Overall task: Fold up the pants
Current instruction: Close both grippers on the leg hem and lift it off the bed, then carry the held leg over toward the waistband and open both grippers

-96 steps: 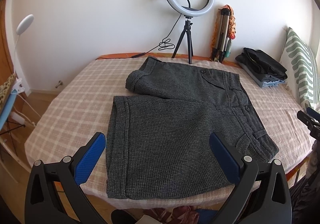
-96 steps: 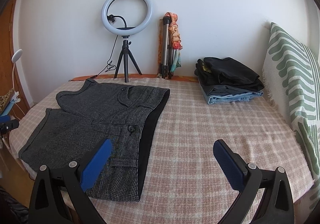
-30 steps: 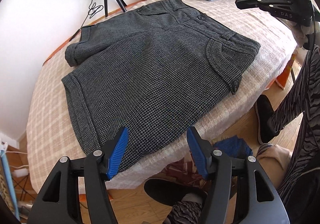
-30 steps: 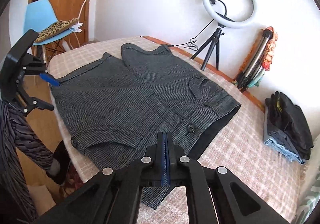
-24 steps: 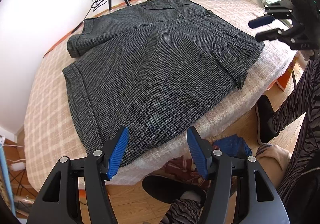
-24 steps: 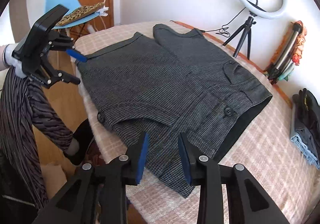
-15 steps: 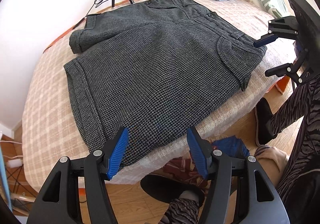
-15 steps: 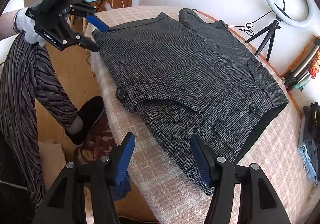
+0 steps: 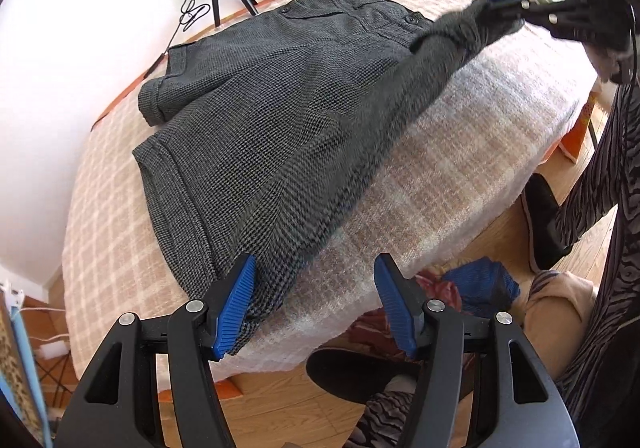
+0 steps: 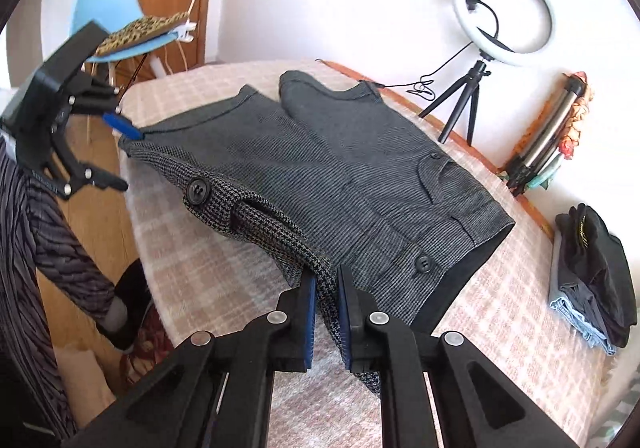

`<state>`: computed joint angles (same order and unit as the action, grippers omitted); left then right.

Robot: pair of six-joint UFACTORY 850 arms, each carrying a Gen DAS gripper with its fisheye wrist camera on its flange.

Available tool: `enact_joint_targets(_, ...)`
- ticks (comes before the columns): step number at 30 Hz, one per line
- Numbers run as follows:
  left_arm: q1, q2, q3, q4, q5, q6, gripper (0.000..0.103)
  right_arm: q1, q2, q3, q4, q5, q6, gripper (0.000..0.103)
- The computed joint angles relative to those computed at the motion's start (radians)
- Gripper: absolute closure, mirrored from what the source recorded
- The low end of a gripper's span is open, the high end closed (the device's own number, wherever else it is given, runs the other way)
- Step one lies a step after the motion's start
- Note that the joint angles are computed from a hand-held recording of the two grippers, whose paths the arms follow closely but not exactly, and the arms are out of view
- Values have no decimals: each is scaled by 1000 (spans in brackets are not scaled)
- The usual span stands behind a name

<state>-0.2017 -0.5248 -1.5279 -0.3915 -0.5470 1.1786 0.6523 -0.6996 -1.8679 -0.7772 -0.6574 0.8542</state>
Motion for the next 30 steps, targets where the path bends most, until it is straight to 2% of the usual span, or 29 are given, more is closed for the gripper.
enact_joint_targets(2,-14,-2,13,113,72,-89,42,-7,16,16,-18,19,45,96)
enact_joint_targets(3,-16,-10,6,148,84,-133,42,-11,22,22,-10,30,44,96)
enact_joint_targets(7,5,-65,-82,92,11,-185,44,-5,18,28,0,31,40,96)
enact_joint_targets(9,11,-88,-120,88,-18,-212,68,2,22,40,-17,29,51,96)
enact_joint_targets(12,20,-104,-152,29,-44,-180,80,5,34,58,-31,40,81,96)
enact_joint_targets(15,19,-86,-147,-36,-2,-117,95,13,44,70,-71,40,132,96)
enact_joint_targets(18,22,-42,-116,-152,74,-3,96,24,52,76,-117,31,179,96)
enact_joint_targets(22,42,-44,-170,-308,50,96,96,25,82,101,-175,46,266,96)
enact_joint_targets(27,22,-70,-261,-352,73,152,97,16,94,73,-218,23,299,96)
enact_joint_targets(30,21,-105,-348,-404,39,164,97,2,102,51,-222,19,287,96)
